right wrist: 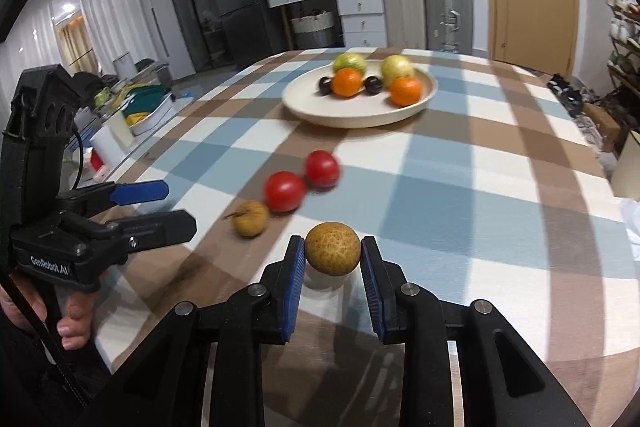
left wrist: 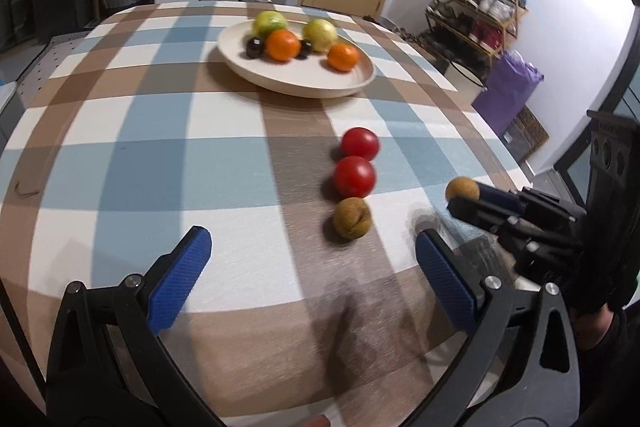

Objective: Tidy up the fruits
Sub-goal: 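Lower the right gripper onto a brown kiwi-like fruit and close, then lift the brown fruit with the right gripper while the left gripper grasps another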

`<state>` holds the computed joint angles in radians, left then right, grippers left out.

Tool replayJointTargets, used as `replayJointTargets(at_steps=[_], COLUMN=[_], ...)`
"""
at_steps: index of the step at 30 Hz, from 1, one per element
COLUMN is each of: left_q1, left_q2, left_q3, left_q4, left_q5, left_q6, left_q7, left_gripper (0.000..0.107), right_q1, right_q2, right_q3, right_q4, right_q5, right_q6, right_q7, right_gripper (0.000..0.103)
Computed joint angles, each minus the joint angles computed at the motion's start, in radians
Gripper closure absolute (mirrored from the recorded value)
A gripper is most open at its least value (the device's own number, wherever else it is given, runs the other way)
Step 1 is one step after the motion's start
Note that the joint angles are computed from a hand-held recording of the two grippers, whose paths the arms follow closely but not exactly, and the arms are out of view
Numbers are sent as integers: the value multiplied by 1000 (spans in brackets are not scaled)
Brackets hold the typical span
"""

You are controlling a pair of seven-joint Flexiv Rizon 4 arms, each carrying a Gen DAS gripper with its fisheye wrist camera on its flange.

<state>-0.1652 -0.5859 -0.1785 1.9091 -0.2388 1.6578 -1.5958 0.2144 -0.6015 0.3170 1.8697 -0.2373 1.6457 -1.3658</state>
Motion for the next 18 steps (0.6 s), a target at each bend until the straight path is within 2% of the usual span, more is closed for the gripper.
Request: replayJointTargets(at_steps=[2, 3, 6, 7, 9, 13, 14, 16, 17, 18], left_q1=[-50, -83, -167, -213, -254, -264, -261, -244, -237, -222], left_q2=[-14, -22, -48, -59, -73, -91, -94, -97, -97, -93], left_q3=[54, 92, 196, 256, 311, 325, 323, 304, 296, 280], left_q4=[-42, -68, -138, -168, -208, -254, -261, -271, -270, -260], left_q5=[2, 5, 36, 57, 98, 165, 178, 192, 198, 206], left_q6=[-48, -83, -173, -205, -257, -296, -302, -312, -306, -285], left_q7=[-4, -9, -49, -84, -134, -181, -192, -204, -208, -211], left_gripper=[5, 5, 5, 5, 5, 6, 9, 27, 40, 65], right_q1=[-80, -87, -43, -40, -64, -81, -91, -99, -111, -114], right_q2=[-15, -13, 11, 15, 13, 9, 6, 3, 0, 0], right_q3=[85, 87, 18, 9, 28, 28, 34, 36, 47, 49], right_q4=[-14, -12, 14, 20, 24, 31, 30, 31, 31, 34], right_q5=[27, 26, 17, 15, 13, 2, -3, -12, -20, -25], right_q6=[1, 5, 38, 46, 60, 91, 94, 102, 105, 111], right_q7=[-10, -6, -5, -3, 0, 19, 23, 33, 35, 39], right_gripper=[74, 74, 74, 74, 74, 74, 74, 74, 74, 74])
